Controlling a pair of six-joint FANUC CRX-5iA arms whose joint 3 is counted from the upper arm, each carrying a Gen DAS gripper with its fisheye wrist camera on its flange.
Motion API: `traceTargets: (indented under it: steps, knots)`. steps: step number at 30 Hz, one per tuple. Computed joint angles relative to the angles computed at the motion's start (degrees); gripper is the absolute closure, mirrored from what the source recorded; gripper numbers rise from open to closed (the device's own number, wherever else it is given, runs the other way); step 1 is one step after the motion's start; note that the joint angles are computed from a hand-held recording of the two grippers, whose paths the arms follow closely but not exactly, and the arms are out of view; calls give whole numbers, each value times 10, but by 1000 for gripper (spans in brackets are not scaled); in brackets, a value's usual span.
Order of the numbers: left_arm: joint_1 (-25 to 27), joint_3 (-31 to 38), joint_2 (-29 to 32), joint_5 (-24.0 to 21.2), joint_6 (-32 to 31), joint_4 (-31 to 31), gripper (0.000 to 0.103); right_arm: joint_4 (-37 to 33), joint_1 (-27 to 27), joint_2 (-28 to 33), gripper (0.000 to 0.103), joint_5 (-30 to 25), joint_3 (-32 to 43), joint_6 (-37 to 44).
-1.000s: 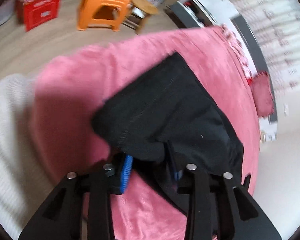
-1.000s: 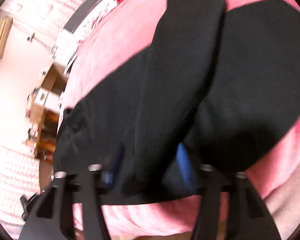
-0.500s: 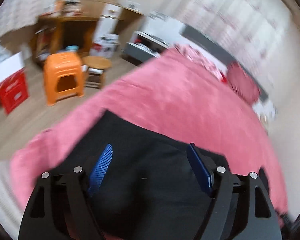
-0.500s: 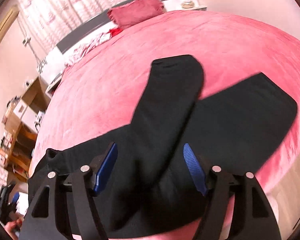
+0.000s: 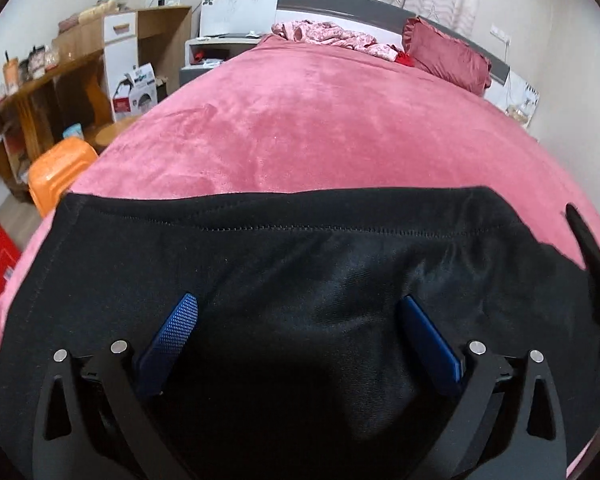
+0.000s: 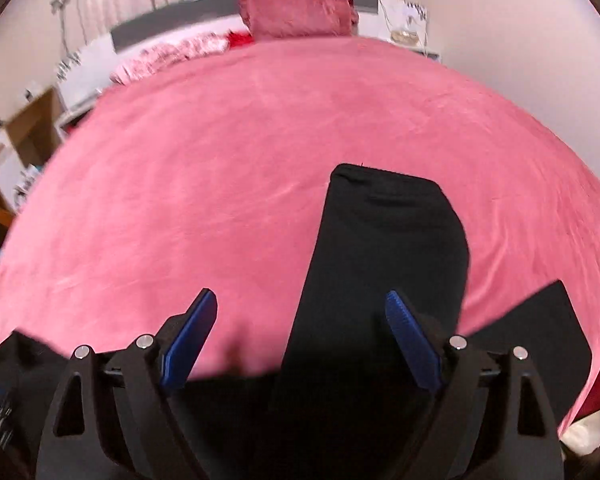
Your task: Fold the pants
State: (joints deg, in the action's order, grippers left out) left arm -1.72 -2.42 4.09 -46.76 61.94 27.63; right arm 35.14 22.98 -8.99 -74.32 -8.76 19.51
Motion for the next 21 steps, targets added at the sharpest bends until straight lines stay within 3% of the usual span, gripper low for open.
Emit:
traceTargets:
  steps: [4, 5, 7, 9, 10, 11, 12, 17, 21]
  knots:
    - [5, -14, 4, 7, -24, 44, 3, -20, -36, 60, 19, -57, 38, 38]
    - [6, -15, 5, 7, -28, 53, 3, -29, -44, 64, 25, -63, 40, 44]
    - [8, -26, 4, 9, -42, 79, 3, -40, -53, 38, 31, -28, 13, 26]
    - [9, -33, 1, 11, -48, 91, 3, -30, -50, 15, 62, -18, -9, 18]
    - [9, -32, 2, 11, -47, 90, 3, -29, -49, 2, 72, -9, -18, 24]
    - [8, -33, 1, 12, -46, 88, 3, -28, -47, -13, 91, -1, -27, 30]
    - [8, -33, 1, 12, -45, 87, 3, -21, -42, -27, 97, 0, -36, 26]
    - [7, -31, 2, 13, -43, 81, 3, 36, 2, -150, 97, 2, -103, -85]
    - [5, -28, 0, 14, -37, 71, 3, 116, 88, -283, 97, -35, -183, -234]
